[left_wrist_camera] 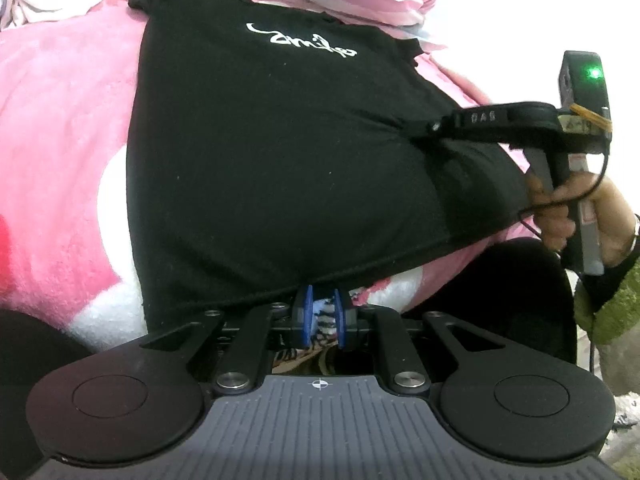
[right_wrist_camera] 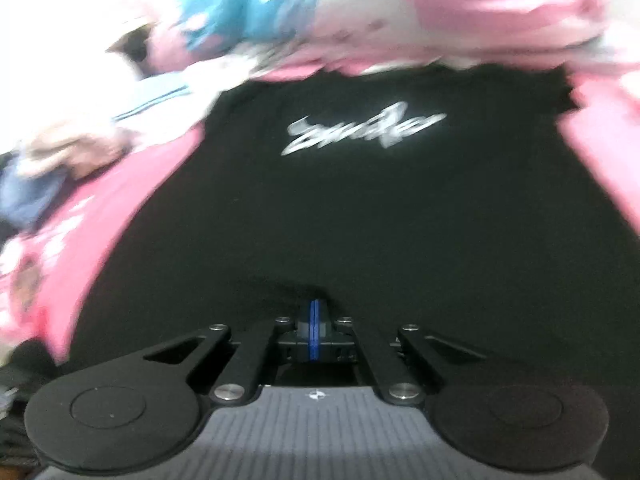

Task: Fold clothes

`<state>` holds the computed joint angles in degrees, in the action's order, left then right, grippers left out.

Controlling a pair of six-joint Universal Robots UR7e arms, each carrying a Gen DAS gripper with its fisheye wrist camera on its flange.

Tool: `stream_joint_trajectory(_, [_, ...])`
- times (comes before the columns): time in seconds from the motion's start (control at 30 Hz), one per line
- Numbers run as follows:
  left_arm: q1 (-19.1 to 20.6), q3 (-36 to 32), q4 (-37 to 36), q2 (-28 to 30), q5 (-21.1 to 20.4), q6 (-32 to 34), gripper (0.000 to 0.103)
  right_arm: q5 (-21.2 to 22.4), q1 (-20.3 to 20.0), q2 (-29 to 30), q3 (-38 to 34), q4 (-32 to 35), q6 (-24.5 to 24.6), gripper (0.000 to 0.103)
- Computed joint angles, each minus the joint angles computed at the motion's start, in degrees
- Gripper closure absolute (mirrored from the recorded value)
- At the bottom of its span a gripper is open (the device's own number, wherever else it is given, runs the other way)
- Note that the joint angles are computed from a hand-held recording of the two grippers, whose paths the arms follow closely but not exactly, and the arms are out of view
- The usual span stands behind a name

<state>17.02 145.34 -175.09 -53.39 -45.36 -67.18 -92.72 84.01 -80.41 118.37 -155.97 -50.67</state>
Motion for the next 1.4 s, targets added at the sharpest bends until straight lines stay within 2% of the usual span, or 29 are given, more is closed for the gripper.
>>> stream_joint_trajectory(0.07, [0.0, 0.6, -1.4, 0.0, -0.2, 0.6, 0.090, 0.0, 0.0, -0.5, 0.6, -4.8, -0.1, 0.103])
stream_joint_trajectory(0.23, [-0.6, 2.2, -1.9, -1.0, -0.6, -0.3, 0.090, 2.0, -1.9, -4.3, 0.4, -9.6, -1.2, 0.100])
stream_joint_trajectory(0.37, [-2.7, 2.8, 5.7, -4.4, 0.4, -5.9, 0.090, 5.3, -5.7, -8.8, 1.8, -14.6, -3.2, 0.097])
stream_joint_trajectory(0.5, [-6.1, 3.5, 19.6, -10.7, 2.7, -15.4, 0.090, 9.1, -10.1, -12.7, 4.7, -19.0, -8.6, 0.067])
stream_joint_trajectory(0.57, [-7.5, 3.7, 26.6, -13.9, 3.9, -21.3, 0.090, 10.5, -12.1, -13.7, 5.6, -20.4, -10.0, 0.066])
stream_joint_trajectory(0.63, [-7.7, 3.5, 30.7, -16.0, 5.2, -25.6, 0.090, 11.4, -13.8, -14.2, 5.1, -18.7, -8.5, 0.066])
stream_joint_trajectory(0.77, [-7.1, 2.0, 34.5, -16.5, 8.0, -30.3, 0.089, 14.4, -16.5, -13.7, 2.0, -12.0, -1.0, 0.066])
stream_joint_trajectory(0.83, [-6.4, 1.1, 34.3, -15.6, 9.1, -29.8, 0.084, 15.2, -16.9, -12.9, 0.5, -10.1, 1.0, 0.066])
stream_joint_trajectory(0.9, [-5.3, -0.2, 34.0, -13.9, 10.3, -29.3, 0.078, 16.8, -17.4, -12.1, -0.3, -8.8, 0.9, 0.066])
stream_joint_trajectory(0.97, [-3.9, -1.1, 31.4, -12.0, 11.1, -26.8, 0.078, 16.7, -17.0, -10.1, -2.6, -6.9, 1.6, 0.066])
stream_joint_trajectory(1.07, [-2.7, -2.3, 28.1, -9.4, 12.4, -21.5, 0.078, 15.4, -16.0, -6.4, -7.5, -1.8, 4.1, 0.066])
stream_joint_trajectory(1.23, [-0.1, -4.4, 15.4, -2.1, 13.7, -6.2, 0.078, 13.3, -15.2, -2.3, -12.4, 2.5, 6.7, 0.064])
stream_joint_trajectory(1.4, [-0.3, -3.4, 9.1, 2.2, 15.6, -2.0, 0.077, 13.7, -17.0, -2.6, -12.8, 5.8, 5.7, 0.064])
